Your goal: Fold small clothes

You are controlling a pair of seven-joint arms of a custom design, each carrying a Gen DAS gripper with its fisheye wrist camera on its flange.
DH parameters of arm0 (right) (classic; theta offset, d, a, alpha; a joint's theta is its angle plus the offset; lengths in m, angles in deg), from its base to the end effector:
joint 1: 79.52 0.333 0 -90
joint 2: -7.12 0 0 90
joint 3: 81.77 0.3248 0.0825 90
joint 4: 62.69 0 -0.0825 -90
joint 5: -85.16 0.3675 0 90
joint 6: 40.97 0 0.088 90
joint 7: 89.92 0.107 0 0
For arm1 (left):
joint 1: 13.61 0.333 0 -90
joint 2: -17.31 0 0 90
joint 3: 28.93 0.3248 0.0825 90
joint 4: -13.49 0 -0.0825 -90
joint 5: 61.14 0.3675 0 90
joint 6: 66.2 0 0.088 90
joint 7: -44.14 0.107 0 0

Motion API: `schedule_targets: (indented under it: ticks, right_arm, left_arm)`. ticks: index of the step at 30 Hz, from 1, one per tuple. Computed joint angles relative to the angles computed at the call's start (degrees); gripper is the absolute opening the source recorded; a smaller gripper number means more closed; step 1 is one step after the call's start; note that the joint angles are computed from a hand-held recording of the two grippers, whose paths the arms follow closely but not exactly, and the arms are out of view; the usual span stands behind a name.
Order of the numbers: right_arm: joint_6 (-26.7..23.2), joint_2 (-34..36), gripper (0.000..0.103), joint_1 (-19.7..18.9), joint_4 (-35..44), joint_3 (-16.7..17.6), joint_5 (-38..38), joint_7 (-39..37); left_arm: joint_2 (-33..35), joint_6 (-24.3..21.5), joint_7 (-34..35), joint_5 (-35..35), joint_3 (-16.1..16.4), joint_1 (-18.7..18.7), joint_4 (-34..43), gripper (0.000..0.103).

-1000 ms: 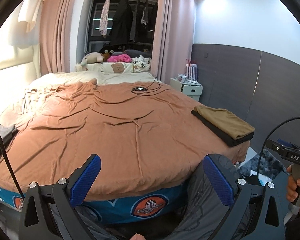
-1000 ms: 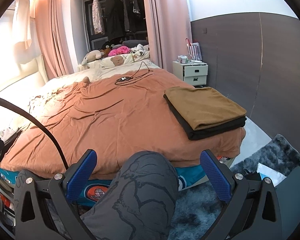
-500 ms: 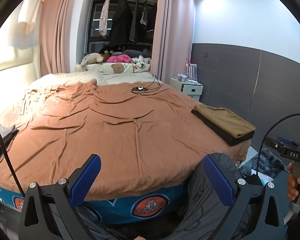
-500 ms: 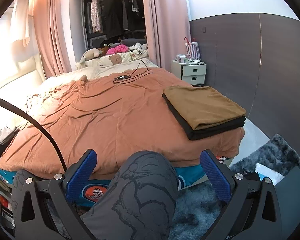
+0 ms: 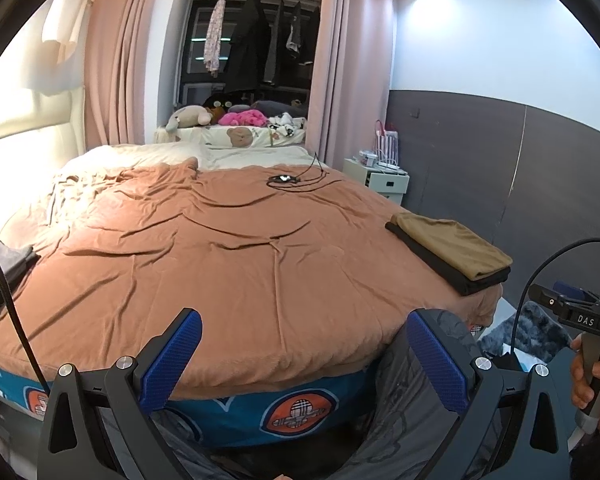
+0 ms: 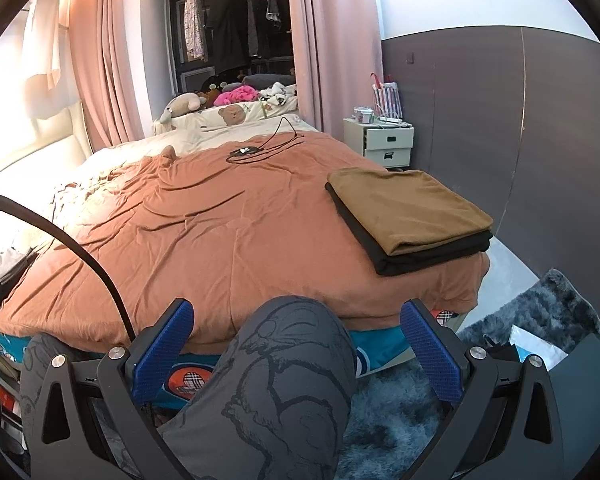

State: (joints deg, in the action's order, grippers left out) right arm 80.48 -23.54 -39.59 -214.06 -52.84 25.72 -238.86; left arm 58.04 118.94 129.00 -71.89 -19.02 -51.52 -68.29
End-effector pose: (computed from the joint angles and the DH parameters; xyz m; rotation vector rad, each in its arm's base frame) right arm 0.1670 0.3308 0.4369 -1.2676 1.7990 -0.9993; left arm 0.6615 -0.3794 0.4320 -1.3675 1.8783 -1.2648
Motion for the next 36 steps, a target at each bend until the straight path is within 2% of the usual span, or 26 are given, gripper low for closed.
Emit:
schedule_targets:
  ticks: [10, 29, 36]
  right_arm:
    - [-0.15, -0.04, 0.103, 0.17, -0.08, 0.1, -0.24, 0.06]
    - [0.91, -0.89, 0.103, -0.07, -0.54, -0.24, -0.01, -1.15]
    - [2.64, -2.05, 0.103, -0.63, -1.77, -0.96, 0.13, -1.1]
  left_arm:
    - [-0.38, 0.72, -0.37, -0.64, 1.26, -0.82, -0.92, 0.103]
    - [-0.79, 1.4, 1.22, -2.41, 0.55, -0.44, -1.69, 0.103]
    - [-0.53, 1.16, 0.88, -2.45, 1.24, -0.97, -1.09, 0.103]
